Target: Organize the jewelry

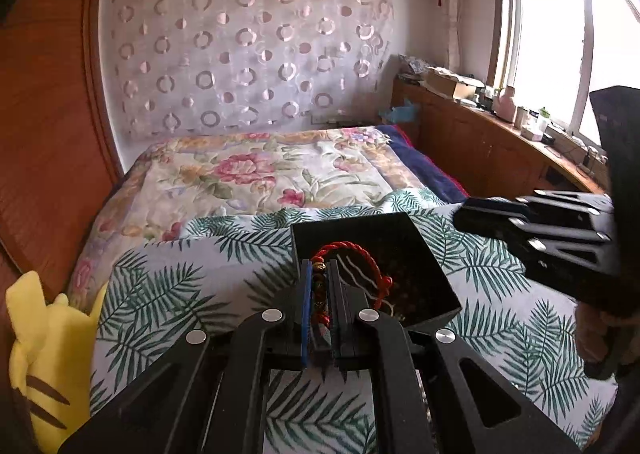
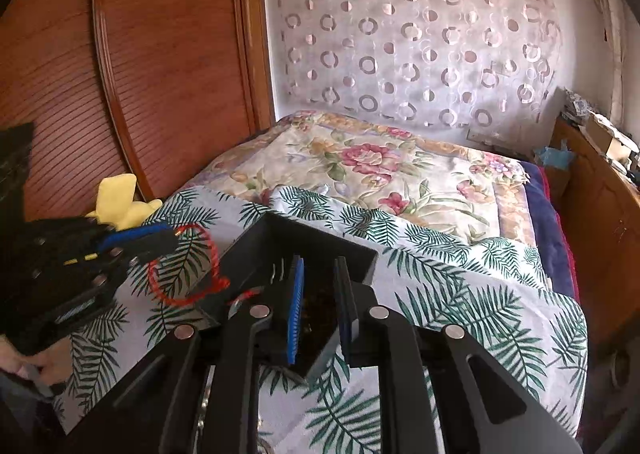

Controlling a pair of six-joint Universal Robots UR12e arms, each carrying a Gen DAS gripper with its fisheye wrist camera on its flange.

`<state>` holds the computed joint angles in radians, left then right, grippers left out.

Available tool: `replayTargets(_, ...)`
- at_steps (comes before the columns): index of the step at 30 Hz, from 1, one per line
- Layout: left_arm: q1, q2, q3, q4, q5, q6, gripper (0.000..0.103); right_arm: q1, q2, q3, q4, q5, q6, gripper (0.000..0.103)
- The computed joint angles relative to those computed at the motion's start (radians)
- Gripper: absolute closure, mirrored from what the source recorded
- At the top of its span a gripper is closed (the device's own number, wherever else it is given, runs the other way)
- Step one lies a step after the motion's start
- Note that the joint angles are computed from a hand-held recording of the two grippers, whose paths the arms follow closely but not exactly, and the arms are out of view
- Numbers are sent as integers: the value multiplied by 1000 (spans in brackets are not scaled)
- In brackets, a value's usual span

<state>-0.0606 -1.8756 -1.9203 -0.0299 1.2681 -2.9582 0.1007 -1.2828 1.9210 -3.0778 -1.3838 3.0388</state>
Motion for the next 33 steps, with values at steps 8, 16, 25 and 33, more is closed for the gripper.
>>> replayTargets(8, -31, -31, 43, -21, 39, 5, 97, -15, -34, 56, -16, 11, -18, 86)
replayTargets(16, -33, -30, 31, -3, 31, -1, 59, -28, -65, 105, -33, 41, -26, 86)
replayTargets(25, -11, 21, -62, 70, -17, 23, 23, -24, -101, 182, -83, 90, -19, 85)
replayTargets(33, 23, 69, -139, 110, -64, 21, 12, -6, -109, 229, -90, 80, -42, 59)
